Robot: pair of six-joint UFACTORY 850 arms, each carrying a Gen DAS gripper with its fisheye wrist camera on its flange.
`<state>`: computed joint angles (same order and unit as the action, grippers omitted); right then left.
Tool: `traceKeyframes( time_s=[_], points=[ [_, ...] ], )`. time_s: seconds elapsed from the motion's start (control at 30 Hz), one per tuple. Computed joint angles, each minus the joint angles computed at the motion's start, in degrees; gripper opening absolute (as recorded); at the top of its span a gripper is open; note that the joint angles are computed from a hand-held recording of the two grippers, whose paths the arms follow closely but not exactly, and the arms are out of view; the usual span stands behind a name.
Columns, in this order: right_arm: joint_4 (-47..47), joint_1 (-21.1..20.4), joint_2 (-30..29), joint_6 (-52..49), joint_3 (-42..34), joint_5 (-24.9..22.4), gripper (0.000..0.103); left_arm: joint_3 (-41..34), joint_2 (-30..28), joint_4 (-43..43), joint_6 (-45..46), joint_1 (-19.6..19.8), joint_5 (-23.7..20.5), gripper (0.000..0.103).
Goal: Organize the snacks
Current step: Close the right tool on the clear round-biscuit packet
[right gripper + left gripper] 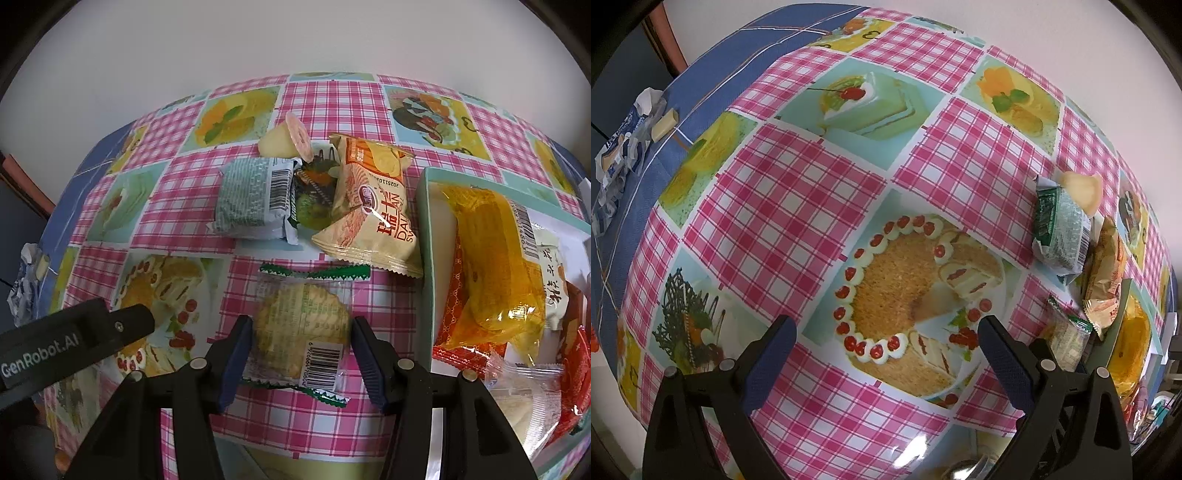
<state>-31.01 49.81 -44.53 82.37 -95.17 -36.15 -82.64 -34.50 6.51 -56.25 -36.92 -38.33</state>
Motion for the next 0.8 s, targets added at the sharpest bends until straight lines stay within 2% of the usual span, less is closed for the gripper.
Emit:
traceKeyframes(
  time_s=[0.17, 0.4, 0.57, 0.8],
  points=[
    [-2.4, 1.3, -2.8, -3.1, -4.1, -6.9, 0.058, -0.2, -0.5, 0.1, -0.1, 0.0, -0.3, 0.099],
    [-4.2, 1.5, -2.2, -1.5, -2.8, -6.2, 0.058, 0.1, -0.6, 0.1, -0.3, 0.1, -0.4, 0.099],
    [-3.0, 1.1, -1.8, -1.4, -2.6, -6.0, 0.053, 0.4, -0.7, 0.6, -0.5, 0.3, -0.1, 0.099],
    [-3.3, 0.6, -0.4, 0.8, -0.9, -3.4, 0.053, -0.7, -1.1, 2.9, -1.1, 0.2, 0.8, 0.099]
  ],
)
